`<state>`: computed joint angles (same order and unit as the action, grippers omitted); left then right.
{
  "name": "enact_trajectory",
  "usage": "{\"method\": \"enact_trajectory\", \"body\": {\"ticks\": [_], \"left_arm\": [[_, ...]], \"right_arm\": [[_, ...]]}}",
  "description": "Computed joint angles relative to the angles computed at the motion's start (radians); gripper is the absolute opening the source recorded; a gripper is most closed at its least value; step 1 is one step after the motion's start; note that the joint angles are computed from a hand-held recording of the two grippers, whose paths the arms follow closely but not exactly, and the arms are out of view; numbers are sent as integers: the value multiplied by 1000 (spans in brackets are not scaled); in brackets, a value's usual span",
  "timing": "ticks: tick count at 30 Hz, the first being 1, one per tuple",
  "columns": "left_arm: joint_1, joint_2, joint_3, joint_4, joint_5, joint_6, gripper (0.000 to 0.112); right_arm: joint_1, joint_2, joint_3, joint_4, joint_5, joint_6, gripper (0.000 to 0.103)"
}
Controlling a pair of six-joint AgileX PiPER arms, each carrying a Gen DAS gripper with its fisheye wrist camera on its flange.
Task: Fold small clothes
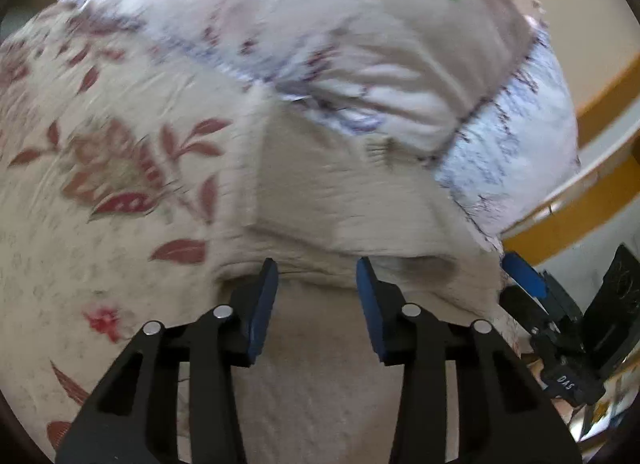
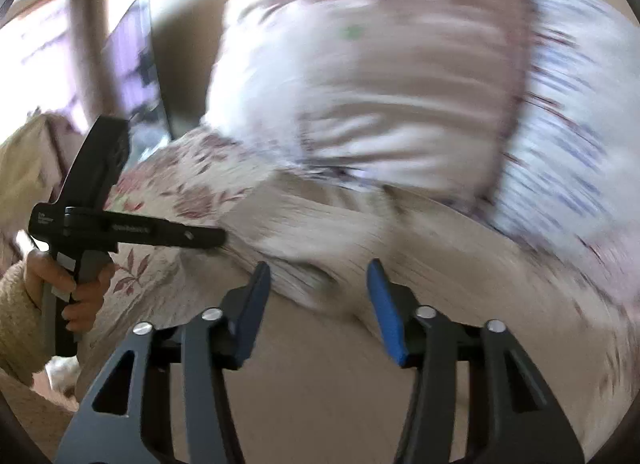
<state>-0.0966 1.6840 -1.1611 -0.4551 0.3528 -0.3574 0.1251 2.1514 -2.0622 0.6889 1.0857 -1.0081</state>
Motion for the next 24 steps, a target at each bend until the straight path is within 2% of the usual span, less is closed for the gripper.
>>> {"method": "enact_trajectory", "body": {"ticks": [2,3,5,12,13,14,15,17,21,24], "left_arm": [[17,-2,26,-3,-2,-1,36],[25,-5,38,-29,-2,24,30],[33,-6,55,-73,-17,69,28],[45,-17,84,-206,-36,202,28],[46,-19,86,-212,-36,208,28],[44,-18,88,-209,-39,205,28],[43,-17,86,-204,-39,199,28],[43,-18,86,-195,-40,193,28],[38,-18,87,-164,-45,164,28],[33,-14,82,-138,-46,140,28]], "right_arm": [[67,67,-94,-63,20,31,42],[92,80,-107,-94,10,34,42],[145,109,-127,-175,-23,36,42],[213,113,-19,-335,-177,9,42],[213,106,1,-333,-201,10,39],[212,99,16,-335,-219,18,29],[215,101,16,-350,-231,50,26],[201,112,-11,-319,-211,77,11],[138,114,-51,-196,-184,158,9],[15,87,-42,-22,-178,275,9]]}}
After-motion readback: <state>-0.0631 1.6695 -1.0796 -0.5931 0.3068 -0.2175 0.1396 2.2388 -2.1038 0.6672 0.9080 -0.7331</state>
